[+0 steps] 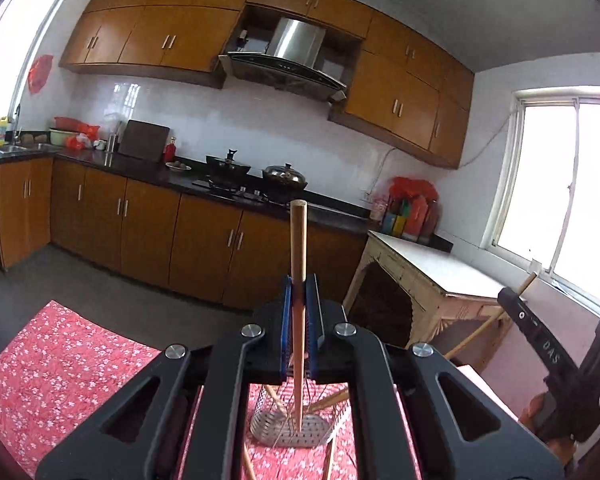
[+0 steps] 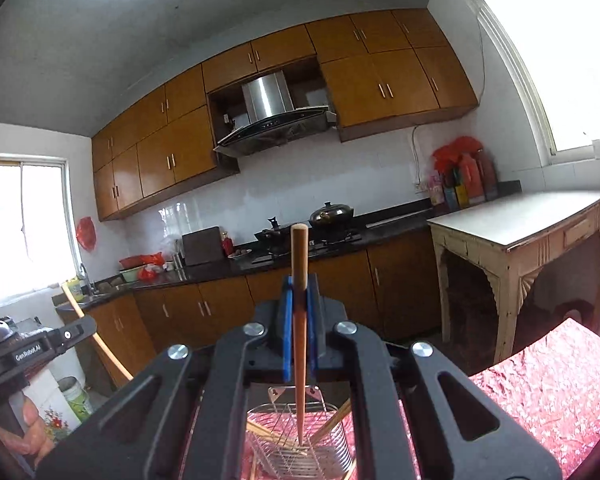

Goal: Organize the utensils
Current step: 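Insert the left tool's chopstick into the wire rack and open while the right tool releases its own, then move both open tools back down toward the last two chopsticks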

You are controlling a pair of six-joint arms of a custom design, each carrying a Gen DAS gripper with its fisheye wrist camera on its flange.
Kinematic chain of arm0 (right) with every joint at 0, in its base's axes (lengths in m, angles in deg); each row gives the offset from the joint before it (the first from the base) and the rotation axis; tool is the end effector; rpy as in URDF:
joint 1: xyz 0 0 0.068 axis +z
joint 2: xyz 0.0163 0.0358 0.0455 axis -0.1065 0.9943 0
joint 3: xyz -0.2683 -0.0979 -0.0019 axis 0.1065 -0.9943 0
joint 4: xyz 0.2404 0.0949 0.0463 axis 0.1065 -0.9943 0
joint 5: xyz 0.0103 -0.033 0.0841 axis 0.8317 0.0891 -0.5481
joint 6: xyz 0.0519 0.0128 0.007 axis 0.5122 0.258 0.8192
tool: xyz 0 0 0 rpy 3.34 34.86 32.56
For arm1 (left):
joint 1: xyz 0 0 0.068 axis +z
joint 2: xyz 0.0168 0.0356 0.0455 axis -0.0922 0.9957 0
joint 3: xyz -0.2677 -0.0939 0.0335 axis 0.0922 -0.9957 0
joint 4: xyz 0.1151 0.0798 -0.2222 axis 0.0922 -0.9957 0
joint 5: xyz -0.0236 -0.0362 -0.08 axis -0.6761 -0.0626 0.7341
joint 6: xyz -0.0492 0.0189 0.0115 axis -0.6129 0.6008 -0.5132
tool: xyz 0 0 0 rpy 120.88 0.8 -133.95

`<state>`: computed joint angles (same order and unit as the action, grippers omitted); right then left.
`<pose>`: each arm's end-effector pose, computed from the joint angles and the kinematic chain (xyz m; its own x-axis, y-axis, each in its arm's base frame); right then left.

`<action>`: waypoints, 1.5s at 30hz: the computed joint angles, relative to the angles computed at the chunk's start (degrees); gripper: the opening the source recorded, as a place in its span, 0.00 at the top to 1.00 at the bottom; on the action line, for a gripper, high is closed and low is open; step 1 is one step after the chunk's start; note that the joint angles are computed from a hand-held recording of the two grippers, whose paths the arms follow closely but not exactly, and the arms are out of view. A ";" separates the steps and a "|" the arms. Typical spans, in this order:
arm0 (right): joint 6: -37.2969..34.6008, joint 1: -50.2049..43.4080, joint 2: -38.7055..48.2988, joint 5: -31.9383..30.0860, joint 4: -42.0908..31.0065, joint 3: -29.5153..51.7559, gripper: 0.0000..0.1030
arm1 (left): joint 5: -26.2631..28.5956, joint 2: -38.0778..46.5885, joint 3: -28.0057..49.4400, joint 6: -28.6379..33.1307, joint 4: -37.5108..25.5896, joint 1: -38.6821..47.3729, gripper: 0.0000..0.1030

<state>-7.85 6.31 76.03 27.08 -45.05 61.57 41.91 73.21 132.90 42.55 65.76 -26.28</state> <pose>0.3070 0.0579 0.3595 -0.0328 0.2326 -0.9720 0.0619 0.9711 0.2303 0.3110 -0.1199 0.3574 -0.2927 -0.2041 -0.9342 0.3012 0.9076 -0.2926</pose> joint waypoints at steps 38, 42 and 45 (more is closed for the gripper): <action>6.52 -2.36 11.66 1.83 -5.16 -0.44 0.50 | -4.33 10.89 5.04 0.24 -5.73 0.73 0.53; 8.31 -3.48 6.09 1.29 -4.75 -7.11 0.49 | -4.02 6.23 -0.31 -0.48 -4.91 1.55 0.51; 9.04 -3.51 2.21 1.57 -4.69 -12.51 0.48 | -3.59 2.12 -5.64 -0.74 -3.64 2.74 0.51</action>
<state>1.19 2.80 78.24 28.65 -49.73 49.06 38.33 75.33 127.26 41.81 62.12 -23.54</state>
